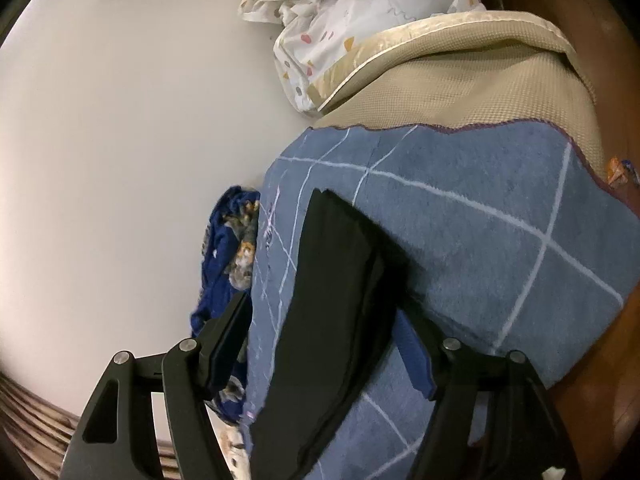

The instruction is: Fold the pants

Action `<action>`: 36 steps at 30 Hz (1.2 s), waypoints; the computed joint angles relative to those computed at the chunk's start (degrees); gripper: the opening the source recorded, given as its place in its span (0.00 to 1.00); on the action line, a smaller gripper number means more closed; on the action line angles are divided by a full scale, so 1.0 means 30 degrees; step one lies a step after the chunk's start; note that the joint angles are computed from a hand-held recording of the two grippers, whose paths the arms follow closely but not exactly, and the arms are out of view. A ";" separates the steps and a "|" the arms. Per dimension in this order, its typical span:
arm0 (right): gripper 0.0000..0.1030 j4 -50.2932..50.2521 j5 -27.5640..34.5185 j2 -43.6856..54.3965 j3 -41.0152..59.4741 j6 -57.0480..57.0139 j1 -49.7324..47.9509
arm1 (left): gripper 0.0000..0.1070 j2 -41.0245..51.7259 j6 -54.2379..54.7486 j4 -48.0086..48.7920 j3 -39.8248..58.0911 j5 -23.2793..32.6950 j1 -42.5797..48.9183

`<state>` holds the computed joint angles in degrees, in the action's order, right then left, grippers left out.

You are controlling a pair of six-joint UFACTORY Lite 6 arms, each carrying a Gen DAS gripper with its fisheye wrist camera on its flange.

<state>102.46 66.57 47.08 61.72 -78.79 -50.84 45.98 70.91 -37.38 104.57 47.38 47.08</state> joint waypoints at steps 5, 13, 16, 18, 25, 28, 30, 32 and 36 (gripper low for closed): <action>0.17 -0.1618 -0.2699 -0.0482 0.0954 0.1056 0.0849 | 0.84 0.0278 -0.0486 0.0258 0.0344 0.0155 0.0023; 0.14 -0.0984 -0.4597 -0.3130 -0.0911 0.0217 0.2003 | 0.84 -0.0112 0.0110 -0.0125 -0.0151 0.0153 0.0185; 0.14 -0.0358 -0.4765 -0.4988 -0.2054 -0.0478 0.2974 | 0.84 -0.0265 0.0264 -0.0313 -0.0374 0.0183 0.0208; 0.14 0.0122 -0.5133 -0.6518 -0.2937 -0.0819 0.4109 | 0.84 -0.0200 0.0199 -0.0240 -0.0323 0.0405 0.0221; 0.14 0.2094 -0.5713 -0.9247 -0.4430 -0.1004 0.8232 | 0.84 -0.0631 0.0887 -0.0185 -0.1078 0.0297 0.0185; 0.14 0.3024 -0.6290 -1.0046 -0.4728 -0.1116 1.0733 | 0.84 -0.0762 0.1191 -0.0373 -0.1189 0.0432 0.0277; 0.14 0.3512 -0.6623 -1.0283 -0.4841 -0.1212 1.2061 | 0.84 -0.0714 0.1216 -0.0386 -0.1115 0.0578 0.0316; 0.14 0.3962 -0.7324 -1.0210 -0.4567 -0.1147 1.3871 | 0.84 -0.0668 0.1224 -0.0277 -0.1095 0.0646 0.0350; 0.14 0.4545 -0.8750 -0.9833 -0.3921 -0.1223 1.6838 | 0.84 -0.0639 0.1312 -0.0075 -0.1199 0.0638 0.0379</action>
<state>116.09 40.32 17.58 49.96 -82.46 -0.33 44.07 74.85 -37.61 100.98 49.29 48.22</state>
